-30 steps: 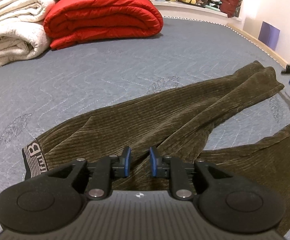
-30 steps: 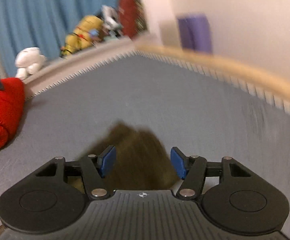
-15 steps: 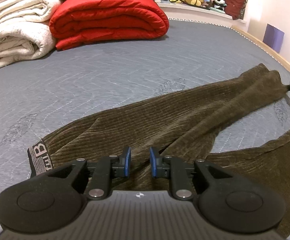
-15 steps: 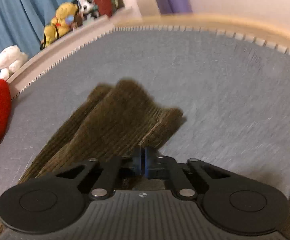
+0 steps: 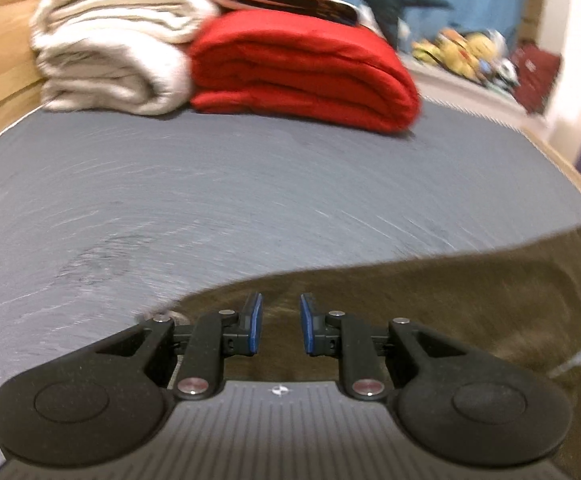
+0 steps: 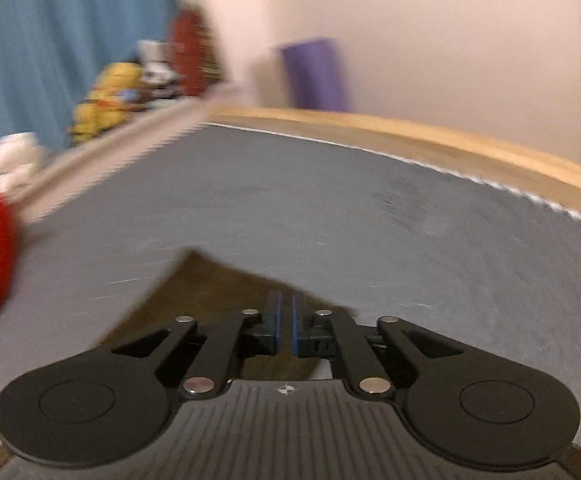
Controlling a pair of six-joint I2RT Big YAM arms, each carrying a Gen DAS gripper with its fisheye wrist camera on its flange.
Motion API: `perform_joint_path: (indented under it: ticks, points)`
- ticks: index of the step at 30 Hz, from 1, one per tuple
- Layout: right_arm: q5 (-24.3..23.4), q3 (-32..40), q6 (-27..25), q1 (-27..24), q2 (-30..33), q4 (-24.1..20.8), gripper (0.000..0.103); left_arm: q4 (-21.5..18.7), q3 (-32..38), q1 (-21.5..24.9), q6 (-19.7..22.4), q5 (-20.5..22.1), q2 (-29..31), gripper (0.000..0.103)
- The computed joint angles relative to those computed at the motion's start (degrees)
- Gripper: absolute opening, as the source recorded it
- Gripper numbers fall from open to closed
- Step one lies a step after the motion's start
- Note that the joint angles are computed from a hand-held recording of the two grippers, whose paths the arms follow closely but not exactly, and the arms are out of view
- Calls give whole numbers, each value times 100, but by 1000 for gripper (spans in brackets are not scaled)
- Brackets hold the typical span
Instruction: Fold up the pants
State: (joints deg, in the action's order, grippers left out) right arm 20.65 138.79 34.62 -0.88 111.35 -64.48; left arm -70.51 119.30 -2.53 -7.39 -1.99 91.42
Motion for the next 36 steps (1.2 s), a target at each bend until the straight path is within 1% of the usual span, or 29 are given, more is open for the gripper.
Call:
perform_joint_path:
  ticks: [1, 2, 3, 4, 5, 6, 7, 8, 10, 12, 13, 16, 17, 19, 21, 24, 25, 26, 27, 28, 30, 31, 32, 33, 35, 36]
  points:
    - [-162, -122, -44, 69, -175, 111, 22, 15, 36, 153, -87, 93, 34, 23]
    - [-296, -234, -46, 147, -356, 216, 27, 27, 59, 323, -190, 248, 68, 23]
    - [-449, -278, -91, 173, -491, 300, 34, 64, 33, 476, -298, 394, 78, 23]
    - [-590, -391, -167, 270, -683, 443, 38, 101, 6, 609, -384, 483, 83, 23]
    - [-710, -521, -263, 375, -880, 610, 39, 135, -30, 730, -468, 530, 86, 23]
    - [-813, -695, -347, 472, -1096, 788, 43, 152, -51, 843, -566, 593, 98, 23]
    - [-922, -932, -413, 582, -1342, 973, 46, 160, -80, 931, -653, 681, 97, 23]
    - [-1061, -1236, -451, 691, -1633, 1161, 48, 169, -113, 1022, -737, 801, 92, 22]
    - [-1256, -1543, -426, 896, -1990, 1352, 53, 160, -191, 1157, -876, 1017, 92, 22]
    - [-1558, -1876, -418, 1069, -2284, 1551, 54, 32, -183, 1216, -882, 1095, 159, 23]
    - [-1647, -2128, -430, 1170, -2449, 1728, 55, -12, -208, 1239, -849, 1061, 176, 26]
    - [-1683, -2812, -613, 1403, -2793, 2264, 60, -77, -212, 1277, -776, 1045, 283, 43]
    - [-1618, -2916, -721, 1469, -2814, 2287, 60, -112, -185, 1279, -781, 1017, 336, 46]
    - [-1479, -2741, -748, 1555, -2649, 1891, 60, -156, -146, 1293, -802, 1019, 442, 47]
    - [-1705, -2705, -625, 1521, -2583, 1792, 60, -182, -98, 1323, -905, 1095, 550, 49]
    - [-1682, -2604, -674, 1508, -2501, 1631, 60, -257, 53, 1373, -1231, 1438, 731, 57]
    - [-1762, -2594, -621, 1497, -2498, 1624, 60, -336, 142, 1366, -1241, 1528, 817, 61]
    - [-1854, -2567, -590, 1463, -2484, 1604, 60, -455, 237, 1333, -1140, 1534, 906, 64]
    - [-1817, -2503, -571, 1518, -2419, 1591, 60, -511, 268, 1282, -972, 1436, 958, 65]
    - [-1824, -2517, -582, 1522, -2413, 1601, 60, -439, 221, 1212, -779, 1261, 948, 64]
    - [-1857, -2581, -599, 1535, -2427, 1615, 60, -382, 220, 1119, -536, 1052, 955, 54]
    - [-1873, -2574, -594, 1531, -2419, 1604, 60, -395, 270, 1100, -487, 1005, 981, 39]
    - [-1876, -2557, -586, 1534, -2395, 1594, 60, -355, 307, 1094, -449, 1008, 989, 31]
    - [-1881, -2508, -580, 1531, -2341, 1572, 60, -95, 232, 1069, -447, 859, 914, 30]
    - [-1885, -2468, -529, 1519, -2310, 1513, 60, 743, -31, 981, -459, 224, 650, 30]
    - [-1887, -2468, -484, 1519, -2300, 1505, 60, 1015, -53, 959, -538, 61, 585, 30]
